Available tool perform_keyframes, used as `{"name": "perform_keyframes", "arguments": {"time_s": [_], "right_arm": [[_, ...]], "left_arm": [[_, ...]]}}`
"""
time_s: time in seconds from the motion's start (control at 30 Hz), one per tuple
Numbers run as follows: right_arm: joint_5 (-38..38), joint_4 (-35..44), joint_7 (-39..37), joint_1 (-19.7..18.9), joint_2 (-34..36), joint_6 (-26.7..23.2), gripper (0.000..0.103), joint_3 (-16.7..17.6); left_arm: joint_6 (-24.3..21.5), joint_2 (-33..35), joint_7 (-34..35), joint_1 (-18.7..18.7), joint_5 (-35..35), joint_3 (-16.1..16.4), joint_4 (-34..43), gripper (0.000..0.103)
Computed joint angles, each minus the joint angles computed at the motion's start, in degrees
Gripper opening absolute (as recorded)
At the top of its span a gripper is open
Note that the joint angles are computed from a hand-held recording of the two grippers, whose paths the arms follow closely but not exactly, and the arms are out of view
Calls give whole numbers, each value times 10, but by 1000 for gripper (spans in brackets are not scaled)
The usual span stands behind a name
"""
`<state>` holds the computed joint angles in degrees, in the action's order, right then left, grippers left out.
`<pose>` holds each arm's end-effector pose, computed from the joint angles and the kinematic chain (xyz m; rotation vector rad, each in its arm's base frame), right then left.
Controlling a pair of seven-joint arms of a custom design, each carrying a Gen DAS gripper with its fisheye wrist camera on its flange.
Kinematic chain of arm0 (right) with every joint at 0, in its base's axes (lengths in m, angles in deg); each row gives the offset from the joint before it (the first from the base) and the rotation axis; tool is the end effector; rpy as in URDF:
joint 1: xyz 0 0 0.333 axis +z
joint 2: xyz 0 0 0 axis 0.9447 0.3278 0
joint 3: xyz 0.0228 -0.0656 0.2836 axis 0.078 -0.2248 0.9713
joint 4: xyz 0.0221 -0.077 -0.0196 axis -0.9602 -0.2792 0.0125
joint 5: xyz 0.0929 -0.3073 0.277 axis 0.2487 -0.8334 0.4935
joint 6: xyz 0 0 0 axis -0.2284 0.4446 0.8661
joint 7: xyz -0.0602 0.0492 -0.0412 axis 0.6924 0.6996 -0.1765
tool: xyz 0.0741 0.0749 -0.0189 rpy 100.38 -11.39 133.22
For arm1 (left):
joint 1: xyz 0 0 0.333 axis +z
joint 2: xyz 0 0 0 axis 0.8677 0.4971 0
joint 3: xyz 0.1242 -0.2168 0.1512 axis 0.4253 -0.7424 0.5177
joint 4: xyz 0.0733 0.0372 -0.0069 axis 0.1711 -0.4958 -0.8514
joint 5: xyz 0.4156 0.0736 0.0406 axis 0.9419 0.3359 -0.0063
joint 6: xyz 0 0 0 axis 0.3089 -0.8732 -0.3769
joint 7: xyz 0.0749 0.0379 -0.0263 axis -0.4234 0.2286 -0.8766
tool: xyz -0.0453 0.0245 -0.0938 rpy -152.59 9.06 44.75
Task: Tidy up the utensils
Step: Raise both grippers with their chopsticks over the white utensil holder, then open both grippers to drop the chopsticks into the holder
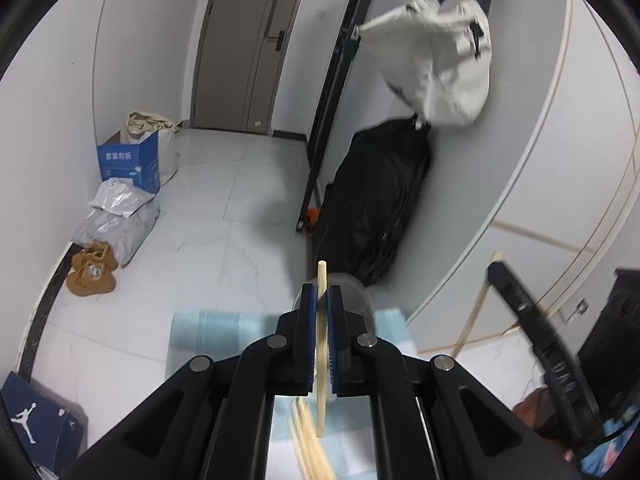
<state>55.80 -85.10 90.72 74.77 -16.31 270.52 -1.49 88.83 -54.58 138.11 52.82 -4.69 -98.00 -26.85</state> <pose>0.5539 0.0550 0.4879 -1.2304 1.3535 -0.7187 0.6221 -0.2019 0.5180 -1.5613 2.0832 -1.2720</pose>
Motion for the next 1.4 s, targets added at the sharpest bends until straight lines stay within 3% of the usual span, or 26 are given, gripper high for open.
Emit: {"name": "perform_keyframes", "arguments": {"time_s": [0.2, 0.33, 0.43, 0.6, 0.7, 0.83, 1.13, 1.23, 1.4], "right_arm": [[-39, 105, 43, -24, 63, -22, 4, 13], [-24, 178, 20, -45, 118, -41, 4, 40], [6, 216, -4, -55, 154, -47, 4, 57], [148, 265, -114, -19, 212, -39, 4, 46], [184, 294, -136, -25, 244, -36, 4, 60], [201, 330, -158, -44, 277, -44, 4, 86], [255, 320, -262, -38, 297, -13, 3, 103], [255, 318, -282, -37, 297, -9, 4, 104], [190, 294, -248, -77, 282, -15, 4, 136]], "left_arm": [[10, 44, -14, 8, 9, -10, 70, 1], [23, 86, -39, 17, 47, -23, 120, 1], [35, 119, -59, 25, 78, -36, 149, 1], [46, 158, -87, 44, 120, -60, 177, 1], [26, 180, -95, 58, 131, -77, 200, 1], [32, 195, -112, 56, 164, -78, 210, 1], [25, 214, -113, 73, 192, -104, 211, 1], [25, 214, -120, 66, 205, -98, 208, 1], [10, 213, -90, 84, 179, -119, 206, 1]]}}
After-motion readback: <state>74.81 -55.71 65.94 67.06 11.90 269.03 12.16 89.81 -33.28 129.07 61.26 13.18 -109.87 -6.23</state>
